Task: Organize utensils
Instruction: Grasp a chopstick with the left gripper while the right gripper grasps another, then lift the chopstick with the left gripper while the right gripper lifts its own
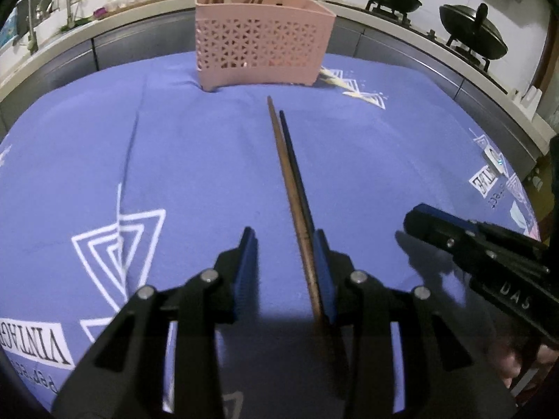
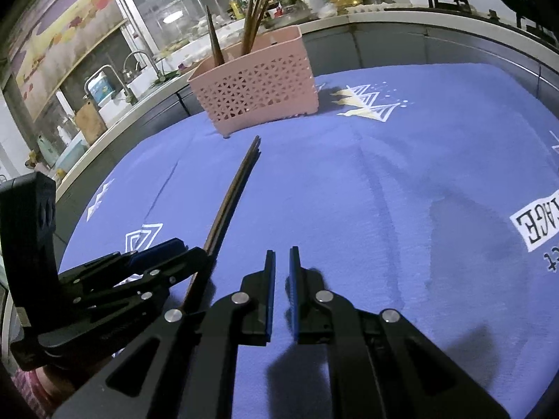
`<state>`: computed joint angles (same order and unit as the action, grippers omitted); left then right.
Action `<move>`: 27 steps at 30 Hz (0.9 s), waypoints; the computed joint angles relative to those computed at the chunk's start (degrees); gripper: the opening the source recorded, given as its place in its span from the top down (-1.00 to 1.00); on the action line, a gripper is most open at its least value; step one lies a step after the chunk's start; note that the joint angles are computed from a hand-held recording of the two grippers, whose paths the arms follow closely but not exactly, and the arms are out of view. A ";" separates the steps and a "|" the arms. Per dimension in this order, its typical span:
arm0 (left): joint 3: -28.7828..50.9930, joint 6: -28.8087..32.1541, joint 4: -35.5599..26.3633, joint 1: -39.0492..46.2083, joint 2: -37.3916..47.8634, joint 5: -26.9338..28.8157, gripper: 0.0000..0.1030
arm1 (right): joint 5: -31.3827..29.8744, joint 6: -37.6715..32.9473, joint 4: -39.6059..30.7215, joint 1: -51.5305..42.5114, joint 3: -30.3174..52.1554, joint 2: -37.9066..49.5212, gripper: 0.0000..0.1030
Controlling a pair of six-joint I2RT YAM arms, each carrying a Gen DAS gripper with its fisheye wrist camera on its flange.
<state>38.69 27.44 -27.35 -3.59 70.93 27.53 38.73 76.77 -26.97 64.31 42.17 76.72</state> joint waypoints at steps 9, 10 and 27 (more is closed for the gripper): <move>-0.70 -2.54 4.41 -4.89 -0.43 -8.07 0.46 | -0.29 -0.37 0.07 -0.21 1.00 0.81 0.83; -0.79 -2.63 4.94 -4.67 -0.37 -8.61 0.66 | -0.35 -0.76 0.13 -0.28 1.27 0.97 0.83; 7.34 17.94 -13.92 20.86 5.44 3.17 0.79 | -16.31 -20.04 9.04 -16.49 13.00 13.67 0.69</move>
<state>46.03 45.39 -41.27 17.27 76.37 30.70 22.41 56.74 -17.93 47.82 55.17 90.40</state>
